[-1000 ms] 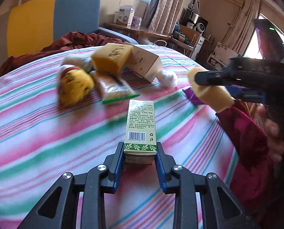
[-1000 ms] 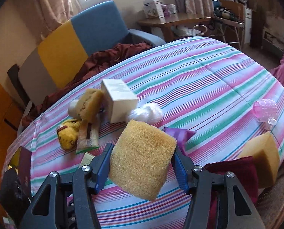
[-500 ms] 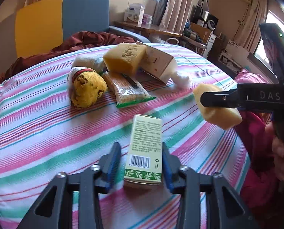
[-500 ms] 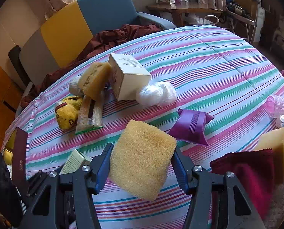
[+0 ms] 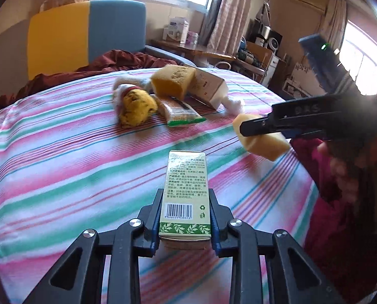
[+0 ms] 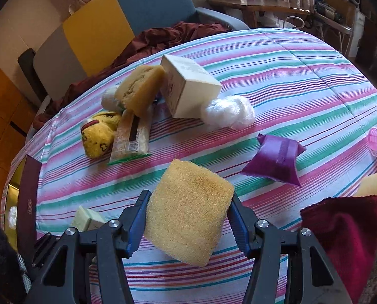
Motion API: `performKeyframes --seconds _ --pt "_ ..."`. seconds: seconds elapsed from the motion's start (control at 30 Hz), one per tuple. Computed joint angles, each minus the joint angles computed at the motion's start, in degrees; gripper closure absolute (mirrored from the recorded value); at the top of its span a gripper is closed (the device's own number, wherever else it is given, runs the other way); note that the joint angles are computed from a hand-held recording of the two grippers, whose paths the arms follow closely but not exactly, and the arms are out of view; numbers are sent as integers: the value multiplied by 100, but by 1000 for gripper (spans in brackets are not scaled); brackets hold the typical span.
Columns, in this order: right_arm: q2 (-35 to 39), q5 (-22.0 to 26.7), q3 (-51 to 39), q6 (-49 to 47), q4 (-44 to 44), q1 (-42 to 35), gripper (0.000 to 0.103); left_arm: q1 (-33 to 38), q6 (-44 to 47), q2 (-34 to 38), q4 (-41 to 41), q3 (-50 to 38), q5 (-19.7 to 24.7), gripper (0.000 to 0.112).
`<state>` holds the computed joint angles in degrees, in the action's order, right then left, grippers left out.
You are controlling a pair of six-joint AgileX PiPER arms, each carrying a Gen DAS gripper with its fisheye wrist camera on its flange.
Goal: Organize objects
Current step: 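Carry the carton into the gold tray and release it while the right tool holds the sponge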
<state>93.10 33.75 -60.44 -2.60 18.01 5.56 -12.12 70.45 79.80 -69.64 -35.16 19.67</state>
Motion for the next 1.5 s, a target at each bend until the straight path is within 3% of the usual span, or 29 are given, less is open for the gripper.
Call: performKeyframes --seconds 0.2,0.33,0.53,0.63,0.97,1.13,1.3,1.37,1.5 --pt "64 64 -37 47 -161 125 43 1208 237 -1170 192 500 961 82" --pt "112 119 -85 208 -397 208 43 2411 390 -1720 413 585 1742 82" --pt "31 75 -16 148 -335 180 43 4507 703 -1675 534 285 2872 82" --pt "-13 74 18 83 -245 126 43 5316 822 -1425 613 102 3189 82" --pt "-95 -93 63 433 -673 295 43 6974 994 -406 979 -548 3632 82" --pt "-353 -510 224 995 -1413 582 43 7304 939 -148 1199 -785 3504 82" --pt "-692 -977 420 801 -1341 804 43 7388 553 234 1861 -1223 3358 82" --pt "-774 -951 397 614 -1202 953 43 7505 457 405 2033 -1389 3359 82" --pt "-829 -685 205 1180 -1837 1604 43 7565 160 677 2499 -1716 3322 82"
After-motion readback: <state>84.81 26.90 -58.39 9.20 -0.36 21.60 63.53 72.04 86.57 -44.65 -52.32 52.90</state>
